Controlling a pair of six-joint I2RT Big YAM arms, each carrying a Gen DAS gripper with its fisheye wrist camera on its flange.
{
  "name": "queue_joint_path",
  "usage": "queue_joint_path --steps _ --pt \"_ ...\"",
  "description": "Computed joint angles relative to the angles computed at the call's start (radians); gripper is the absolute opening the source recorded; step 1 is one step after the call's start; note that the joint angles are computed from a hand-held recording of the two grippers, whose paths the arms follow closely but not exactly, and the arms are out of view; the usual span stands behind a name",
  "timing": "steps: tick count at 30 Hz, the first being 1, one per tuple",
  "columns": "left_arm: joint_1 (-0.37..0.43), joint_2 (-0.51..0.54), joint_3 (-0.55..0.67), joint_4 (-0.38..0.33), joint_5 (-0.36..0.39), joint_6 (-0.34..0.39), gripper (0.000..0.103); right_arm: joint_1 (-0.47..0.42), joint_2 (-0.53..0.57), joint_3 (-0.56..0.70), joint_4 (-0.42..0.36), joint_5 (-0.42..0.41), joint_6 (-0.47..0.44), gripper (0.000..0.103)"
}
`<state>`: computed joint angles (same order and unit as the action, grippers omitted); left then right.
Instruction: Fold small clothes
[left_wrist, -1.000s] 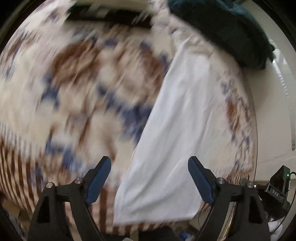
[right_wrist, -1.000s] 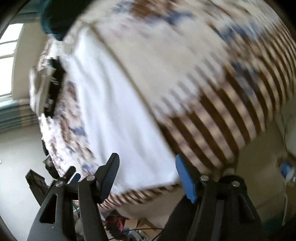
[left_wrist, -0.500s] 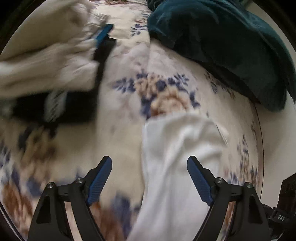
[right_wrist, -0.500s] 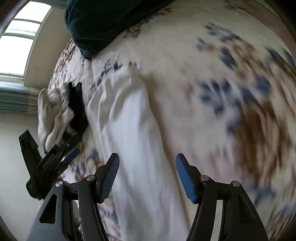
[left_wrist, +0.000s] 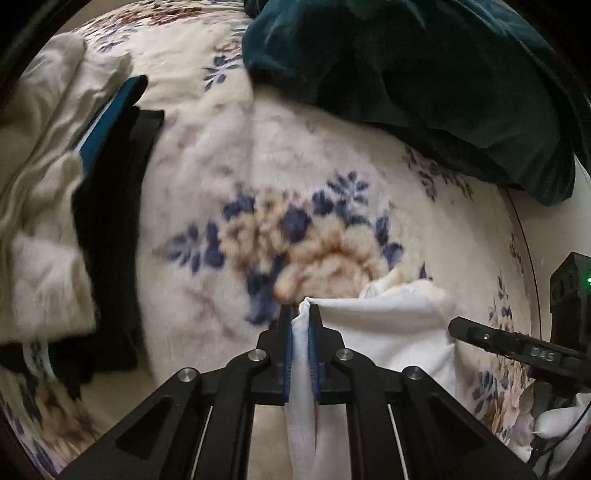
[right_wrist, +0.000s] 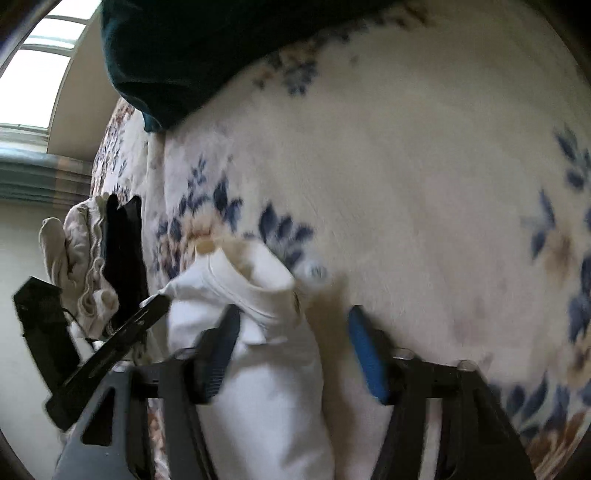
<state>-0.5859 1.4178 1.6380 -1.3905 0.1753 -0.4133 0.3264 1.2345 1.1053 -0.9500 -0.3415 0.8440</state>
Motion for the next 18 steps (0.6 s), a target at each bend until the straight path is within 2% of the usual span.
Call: queue_joint_path --steps 2,4,6,8,10,11,12,13,14,16,18 --pt "0.013 0.025 0.008 -0.009 0.004 0.011 0.005 0.001 0.010 0.012 -0.008 0.041 -0.014 0.016" --pt "0.023 0.058 0.016 -0.020 0.013 0.020 0.006 -0.012 0.025 0.019 -0.009 0.055 -0.011 0.015" --pt "0.042 0.075 0.017 -0.035 0.065 0.002 0.007 -0.034 0.042 0.023 -0.013 0.049 -0.022 0.015" --pt "0.054 0.066 0.015 -0.040 0.081 -0.017 0.007 -0.057 0.059 0.033 -0.032 0.022 -0.036 0.015" --pt "0.069 0.044 0.016 -0.037 0.126 -0.042 0.016 -0.077 0.050 0.035 -0.039 -0.006 -0.027 0.016" --pt "0.073 0.031 0.015 -0.032 0.130 -0.055 0.030 -0.085 0.041 0.038 -0.044 -0.033 -0.032 0.018" --pt "0.074 0.017 0.009 -0.017 0.134 -0.062 0.040 -0.088 0.030 0.038 -0.041 -0.053 -0.039 0.033" --pt "0.073 0.004 0.004 -0.003 0.136 -0.067 0.042 -0.087 0.018 0.038 -0.035 -0.063 -0.049 0.045" --pt "0.068 0.001 0.007 -0.006 0.120 -0.073 0.043 -0.078 0.009 0.044 -0.033 -0.061 -0.067 0.063" --pt "0.054 0.002 0.011 -0.007 0.116 -0.067 0.043 -0.051 0.018 0.073 -0.059 -0.051 -0.129 0.064" --pt "0.033 0.021 0.024 -0.017 0.089 -0.051 0.043 -0.006 0.072 0.134 -0.134 -0.006 -0.233 0.064"
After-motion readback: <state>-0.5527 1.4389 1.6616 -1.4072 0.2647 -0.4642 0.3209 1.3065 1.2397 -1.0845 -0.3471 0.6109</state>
